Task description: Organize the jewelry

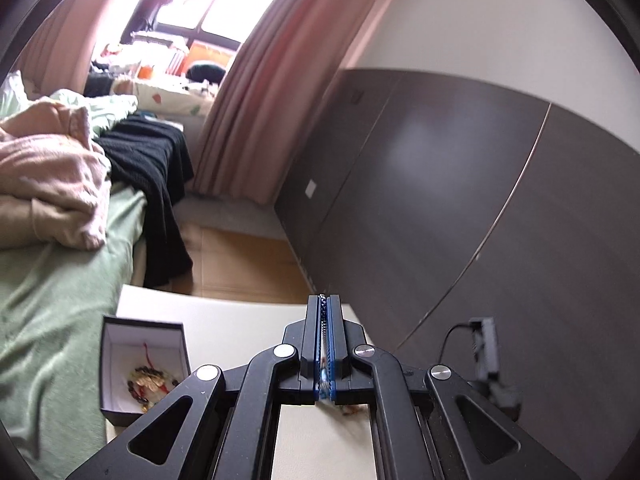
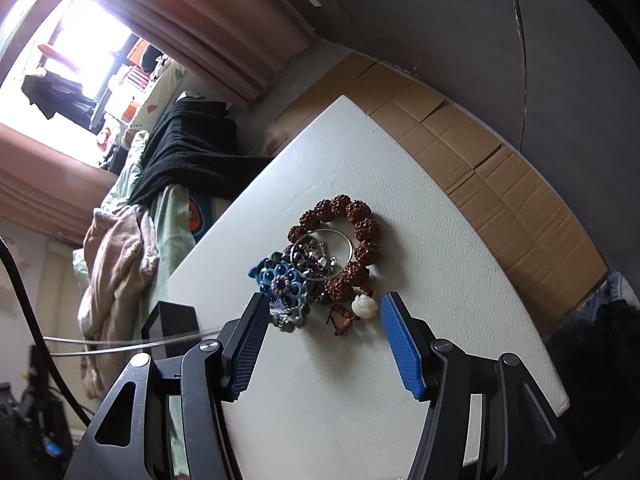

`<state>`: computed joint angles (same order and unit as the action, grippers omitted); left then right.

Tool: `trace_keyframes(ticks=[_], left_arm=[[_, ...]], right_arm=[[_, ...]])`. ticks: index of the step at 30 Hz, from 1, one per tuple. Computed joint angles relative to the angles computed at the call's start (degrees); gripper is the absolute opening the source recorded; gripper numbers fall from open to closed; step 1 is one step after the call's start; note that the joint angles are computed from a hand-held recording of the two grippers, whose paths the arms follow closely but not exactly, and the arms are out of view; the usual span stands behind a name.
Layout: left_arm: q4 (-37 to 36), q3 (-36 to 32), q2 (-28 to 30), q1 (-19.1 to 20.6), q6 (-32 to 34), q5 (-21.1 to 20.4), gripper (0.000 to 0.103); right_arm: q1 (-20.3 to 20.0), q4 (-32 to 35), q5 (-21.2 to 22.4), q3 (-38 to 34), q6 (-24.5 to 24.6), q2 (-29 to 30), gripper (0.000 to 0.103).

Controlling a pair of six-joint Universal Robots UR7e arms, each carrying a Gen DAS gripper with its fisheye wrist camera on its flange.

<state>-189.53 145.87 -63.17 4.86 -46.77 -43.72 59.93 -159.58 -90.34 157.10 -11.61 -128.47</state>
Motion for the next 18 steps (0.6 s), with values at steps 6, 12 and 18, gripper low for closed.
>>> trace_keyframes(ticks=[6,12,18], left_arm=[[1.71,0.42,-3.83,-2.56,0.07,3.37,0.001],[6.0,-0.96,-7.27,-5.54,0.75,6.49,0.001],[12.0,-3.33,-9.91,-7.18,2.37,9.72,0.001]], right_arm=[[1.36,-0.72,-0.75,0.16,0.5,1.1,0.059],[2.45,-1.18,-0.64,0.16,0.8,2.08,0.059],[3.36,-1.59,-0.47,0.05,0.99,3.58,0.059]])
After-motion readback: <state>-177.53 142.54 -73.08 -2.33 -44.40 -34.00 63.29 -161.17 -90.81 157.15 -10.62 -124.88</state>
